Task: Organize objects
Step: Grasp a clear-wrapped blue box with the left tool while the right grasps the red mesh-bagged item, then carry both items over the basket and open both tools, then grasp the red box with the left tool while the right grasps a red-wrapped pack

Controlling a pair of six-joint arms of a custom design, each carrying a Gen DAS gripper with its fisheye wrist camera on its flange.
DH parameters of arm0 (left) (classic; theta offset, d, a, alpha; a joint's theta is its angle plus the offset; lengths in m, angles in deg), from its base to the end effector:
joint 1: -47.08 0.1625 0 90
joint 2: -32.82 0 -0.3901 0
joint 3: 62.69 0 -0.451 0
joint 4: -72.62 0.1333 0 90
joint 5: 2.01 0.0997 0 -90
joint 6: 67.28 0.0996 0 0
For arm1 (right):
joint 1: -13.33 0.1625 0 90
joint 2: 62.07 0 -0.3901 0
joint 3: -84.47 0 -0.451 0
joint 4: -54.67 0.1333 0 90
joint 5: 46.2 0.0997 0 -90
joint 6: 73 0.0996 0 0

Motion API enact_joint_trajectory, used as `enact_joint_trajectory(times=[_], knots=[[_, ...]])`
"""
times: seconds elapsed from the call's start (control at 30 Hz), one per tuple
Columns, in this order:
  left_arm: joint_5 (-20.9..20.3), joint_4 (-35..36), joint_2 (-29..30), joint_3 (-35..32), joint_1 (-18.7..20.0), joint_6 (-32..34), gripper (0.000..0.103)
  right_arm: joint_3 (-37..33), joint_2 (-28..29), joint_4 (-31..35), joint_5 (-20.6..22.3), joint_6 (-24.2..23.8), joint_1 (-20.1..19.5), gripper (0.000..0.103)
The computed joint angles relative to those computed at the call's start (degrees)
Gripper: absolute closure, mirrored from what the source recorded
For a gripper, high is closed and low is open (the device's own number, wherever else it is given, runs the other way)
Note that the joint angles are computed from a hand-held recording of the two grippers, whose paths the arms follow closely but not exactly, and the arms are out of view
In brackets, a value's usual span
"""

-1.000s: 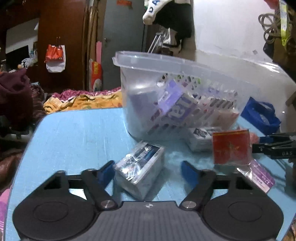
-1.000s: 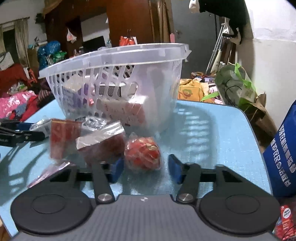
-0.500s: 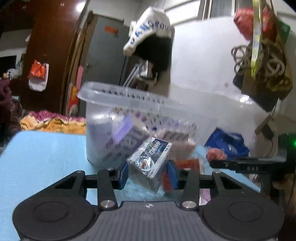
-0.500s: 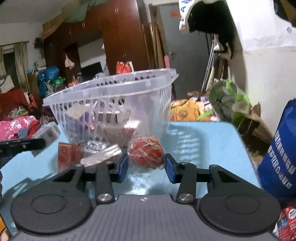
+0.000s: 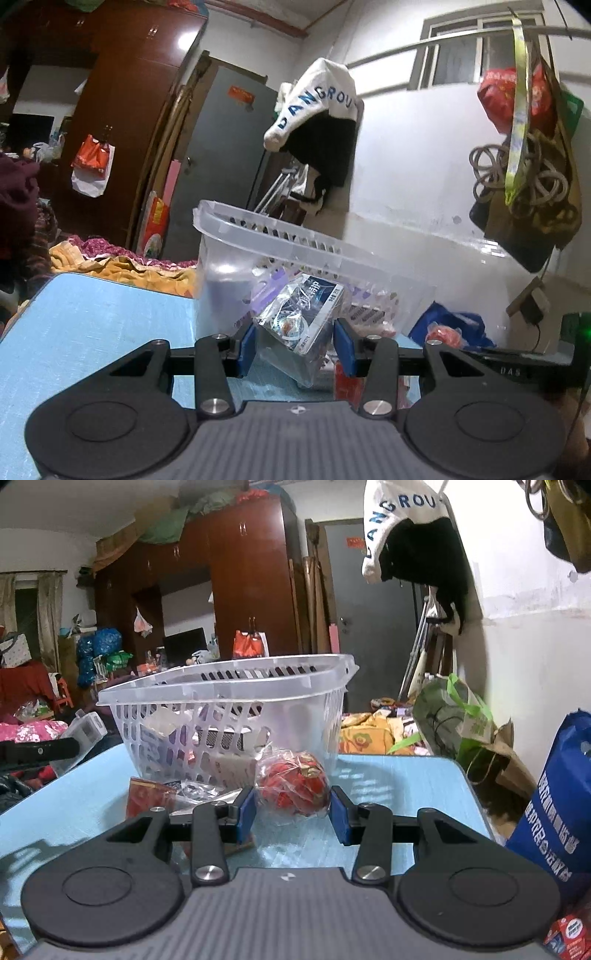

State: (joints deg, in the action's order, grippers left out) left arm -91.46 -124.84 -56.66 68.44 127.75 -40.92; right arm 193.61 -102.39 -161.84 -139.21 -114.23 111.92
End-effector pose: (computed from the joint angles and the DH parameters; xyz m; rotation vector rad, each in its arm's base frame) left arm 0.0559 -0.4878 0.3030 0.7601 2.3865 -1.6010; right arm 0.2159 -0.5719 0.0255 1.0222 -2.2872 1.3056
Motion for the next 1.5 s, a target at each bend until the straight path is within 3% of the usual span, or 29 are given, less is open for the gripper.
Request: enact_joint_trajectory(times=[0.4,0.5,0.53,0.63,0.77,0.87,0.9,0.93,0.97,1.0,1.03,1.23,1.37,1.5], knots=[[-3.88,-5.16,-0.01,1.29,1.12,-0.36,0.055,2.32,0.69,-8.79,5.97,-1.09,-1.11,0.057],[-3.91,-4.49,-1.79,2.14,-0.3,-0.82,0.055,5.56,-2.86,-7.77,14.0,2.91,-1.77,0.057],[-3.7,-4.19,-2.41,1.92,-1.48,-1.15,0.055,5.7,-3.3,-8.27,14.87,2.87,-1.16,0.057],[0.34,-2.1,-2.65,-0.64,-6.5,-0.57,0.055,1.51,-2.64,-6.97,9.13,0.16,3.91,0.057],[8.36,4.01,2.37,-8.56,-10.8,-1.39,0.055,-10.71,0.56,8.43,0.02,1.0,8.45,0.057],[12.24,9.29,6.63,-14.47,-11.3,-3.83,0.054,-18.76,5.32,12.44,-5.78,-1.89,9.98,0.056],[12.89,8.91,7.68,-15.39,-11.19,-4.1,0.052,-20.15,6.17,13.25,-5.65,-2.23,9.92,0.055],[13.72,8.52,9.13,-16.76,-11.04,-4.63,0.035,-21.28,6.89,14.04,-5.23,-2.75,9.82,0.047],[14.73,9.04,9.98,-17.79,-11.03,-5.32,0.021,-21.4,7.01,14.15,-5.35,-3.19,9.89,0.024],[15.8,9.52,10.6,-18.52,-11.07,-5.87,0.004,-21.55,7.54,12.26,-6.43,-3.4,10.21,0.01],[16.75,9.69,10.82,-18.71,-11.08,-6.22,0.003,-20.88,7.96,8.14,-6.99,-3.21,10.4,0.0],[16.65,3.87,4.18,-8.27,-11.63,-2.14,0.003,-5.77,-0.44,2.33,2.55,-0.73,6.97,0.0],[11.82,8.8,0.23,-2.0,-9.75,-4.02,0.003,-0.55,-2.26,4.48,1.43,1.01,3.6,0.0],[11.32,11.15,2.77,-1.41,-8.47,-4.8,0.003,0.16,-1.43,5.96,-0.61,2.73,1.61,0.0]])
